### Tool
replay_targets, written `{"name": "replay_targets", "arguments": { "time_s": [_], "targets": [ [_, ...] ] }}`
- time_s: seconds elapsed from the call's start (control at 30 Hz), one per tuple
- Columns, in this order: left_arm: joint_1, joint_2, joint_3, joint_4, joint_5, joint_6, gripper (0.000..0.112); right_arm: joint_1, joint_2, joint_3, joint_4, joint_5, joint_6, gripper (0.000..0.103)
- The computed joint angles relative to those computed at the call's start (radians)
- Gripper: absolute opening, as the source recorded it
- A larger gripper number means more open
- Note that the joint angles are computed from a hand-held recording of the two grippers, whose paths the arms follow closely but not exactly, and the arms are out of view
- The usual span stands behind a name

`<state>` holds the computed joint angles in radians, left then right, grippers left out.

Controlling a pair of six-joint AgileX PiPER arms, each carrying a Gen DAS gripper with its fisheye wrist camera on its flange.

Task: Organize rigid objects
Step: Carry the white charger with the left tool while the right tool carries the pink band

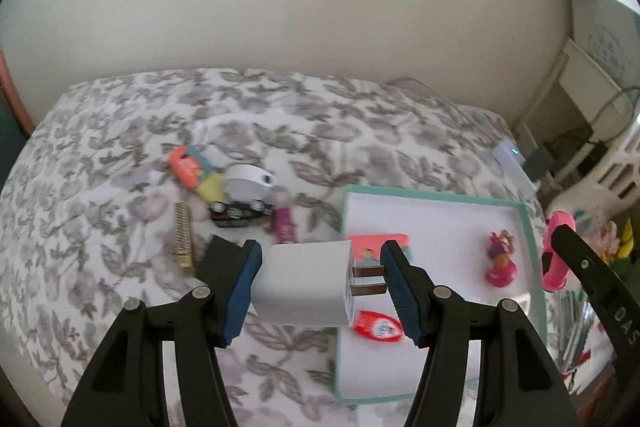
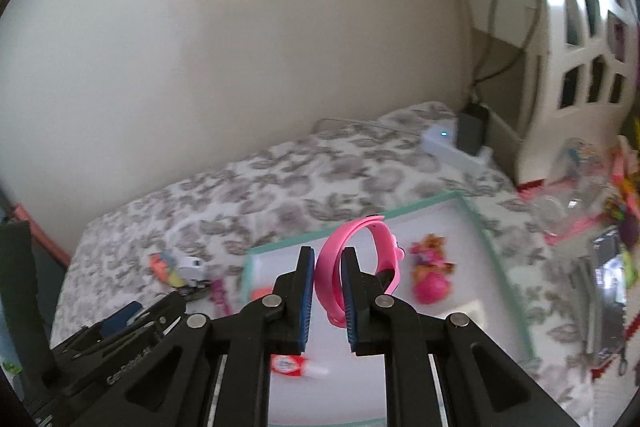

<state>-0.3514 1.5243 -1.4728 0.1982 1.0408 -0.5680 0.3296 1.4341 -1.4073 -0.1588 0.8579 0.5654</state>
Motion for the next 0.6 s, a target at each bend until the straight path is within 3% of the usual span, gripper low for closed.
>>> {"name": "replay_targets", "arguments": {
  "time_s": [0.23, 0.6],
  "targets": [
    [-0.108, 0.100, -0.064, 0.004, 0.030, -0.033, 0.063, -0.075, 0.038, 0.018, 0.081, 0.034, -0.086, 0.015],
    [-0.135, 0.223, -0.105, 0.008, 0.046, -0.064, 0.063, -0.108, 0.136, 0.062, 0.146, 0.062, -0.145, 0.015]
  ]
}}
